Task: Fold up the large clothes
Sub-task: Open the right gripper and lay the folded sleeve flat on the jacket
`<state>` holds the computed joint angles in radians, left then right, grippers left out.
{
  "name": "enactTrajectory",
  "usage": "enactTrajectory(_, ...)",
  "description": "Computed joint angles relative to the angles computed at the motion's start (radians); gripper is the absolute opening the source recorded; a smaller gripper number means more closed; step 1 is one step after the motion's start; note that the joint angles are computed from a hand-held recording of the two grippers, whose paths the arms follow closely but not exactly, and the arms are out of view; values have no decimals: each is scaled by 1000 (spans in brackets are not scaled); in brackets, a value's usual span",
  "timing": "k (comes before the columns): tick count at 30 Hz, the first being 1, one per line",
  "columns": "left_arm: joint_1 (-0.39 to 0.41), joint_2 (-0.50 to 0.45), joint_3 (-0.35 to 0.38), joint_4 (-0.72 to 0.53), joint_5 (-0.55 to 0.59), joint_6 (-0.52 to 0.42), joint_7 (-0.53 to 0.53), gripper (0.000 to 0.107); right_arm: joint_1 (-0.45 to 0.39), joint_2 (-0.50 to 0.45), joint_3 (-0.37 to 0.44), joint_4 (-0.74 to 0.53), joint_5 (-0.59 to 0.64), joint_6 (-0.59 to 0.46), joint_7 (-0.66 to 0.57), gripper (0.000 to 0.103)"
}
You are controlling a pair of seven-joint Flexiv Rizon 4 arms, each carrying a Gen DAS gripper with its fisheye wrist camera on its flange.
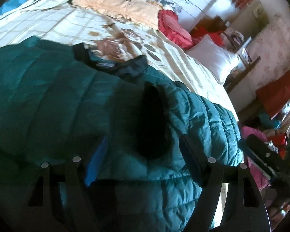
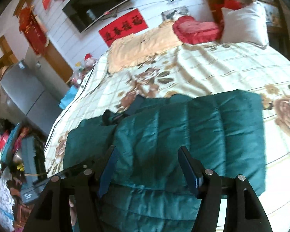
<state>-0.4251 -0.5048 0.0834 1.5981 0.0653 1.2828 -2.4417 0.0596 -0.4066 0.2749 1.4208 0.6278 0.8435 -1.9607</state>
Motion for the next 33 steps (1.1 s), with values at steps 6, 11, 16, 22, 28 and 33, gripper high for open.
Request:
enactTrajectory(6,23,-75,-50,-95,-51,-60,70,76,-26,-2,-17,-8,3,5,1,63)
enactTrajectory(11,5,-107,-31,-132,-51,-62,52,73,-39,-11,-25,-14,-1,14,21,63)
enactTrajectory(16,18,-92,-43,-95,-73,-1,66,17,-48,-20,-30,-18,-13,30,49,64)
enactTrajectory(22,-69,15,115,-41,91,-12,-61,12,-53,-21,-28,-16,-23,54,70,65)
enactTrajectory(28,-71,126,181,25,263,-64,-195,11,-48,-34,-16,-29,-27,50,99,68)
enactTrajectory(33,-28,216,185,118,351,-92,-279,11,-14,-57,-11,-38,-65,17,130,69)
